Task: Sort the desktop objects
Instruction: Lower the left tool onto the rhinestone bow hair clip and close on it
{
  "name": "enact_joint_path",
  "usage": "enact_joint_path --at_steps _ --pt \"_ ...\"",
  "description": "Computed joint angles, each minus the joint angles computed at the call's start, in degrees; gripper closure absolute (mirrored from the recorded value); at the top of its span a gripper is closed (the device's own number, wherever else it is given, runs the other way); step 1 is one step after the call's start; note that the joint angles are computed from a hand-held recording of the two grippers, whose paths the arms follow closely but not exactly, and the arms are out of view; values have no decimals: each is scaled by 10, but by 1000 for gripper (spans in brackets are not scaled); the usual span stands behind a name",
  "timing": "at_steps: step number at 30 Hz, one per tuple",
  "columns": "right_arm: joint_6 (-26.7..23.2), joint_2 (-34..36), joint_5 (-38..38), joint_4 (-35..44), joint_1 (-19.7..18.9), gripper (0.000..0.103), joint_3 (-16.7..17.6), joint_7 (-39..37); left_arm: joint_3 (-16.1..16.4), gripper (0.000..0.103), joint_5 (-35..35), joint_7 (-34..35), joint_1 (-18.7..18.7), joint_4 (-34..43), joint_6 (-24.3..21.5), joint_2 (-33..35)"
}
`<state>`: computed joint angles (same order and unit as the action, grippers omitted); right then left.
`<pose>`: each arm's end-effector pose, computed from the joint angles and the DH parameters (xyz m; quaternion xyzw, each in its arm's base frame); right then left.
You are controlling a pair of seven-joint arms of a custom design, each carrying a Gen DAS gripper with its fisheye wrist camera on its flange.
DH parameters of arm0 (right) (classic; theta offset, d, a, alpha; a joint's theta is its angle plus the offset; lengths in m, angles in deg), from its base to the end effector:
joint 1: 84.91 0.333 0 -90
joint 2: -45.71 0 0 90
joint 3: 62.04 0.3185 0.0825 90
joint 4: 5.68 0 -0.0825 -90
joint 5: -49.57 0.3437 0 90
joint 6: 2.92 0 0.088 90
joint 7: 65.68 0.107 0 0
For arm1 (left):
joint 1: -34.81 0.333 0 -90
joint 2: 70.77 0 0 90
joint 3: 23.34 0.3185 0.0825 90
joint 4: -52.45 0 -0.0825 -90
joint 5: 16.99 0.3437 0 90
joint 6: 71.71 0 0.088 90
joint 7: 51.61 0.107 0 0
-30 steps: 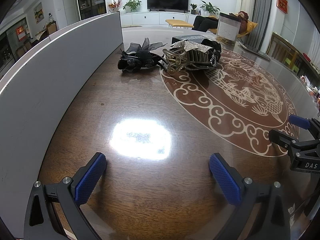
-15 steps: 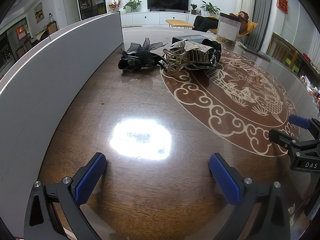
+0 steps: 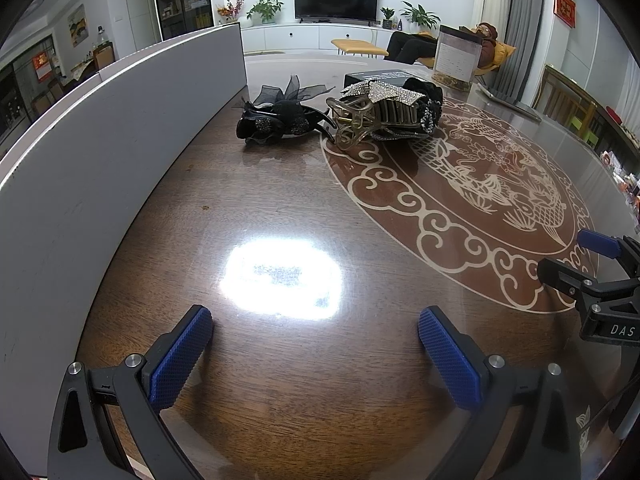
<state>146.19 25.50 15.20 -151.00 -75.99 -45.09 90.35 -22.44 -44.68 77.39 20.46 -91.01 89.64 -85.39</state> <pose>0.3705 0.1986 0.4576 -0.5893 0.7479 -0.2450 0.1827 0.4402 -0.0815 0.4633 -0.4860 0.8191 -0.2621 0.1555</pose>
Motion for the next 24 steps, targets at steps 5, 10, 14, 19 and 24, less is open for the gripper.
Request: enact_joint_path --at_steps 5,10,14,19,24 --pt "0 -1 0 -1 0 0 -1 -1 -1 0 0 -2 1 0 0 0" --pt "1 -1 0 -1 0 0 -1 -1 14 16 -40 31 -6 30 -63 3" --pt "0 -1 0 -1 0 0 0 -1 25 32 -120 7 -4 140 -174 44" --pt "1 -1 1 -1 0 0 -1 -2 -50 29 -3 -154 26 258 -134 132" --pt "0 0 1 0 0 0 0 -1 -94 28 191 -339 35 333 -132 210"
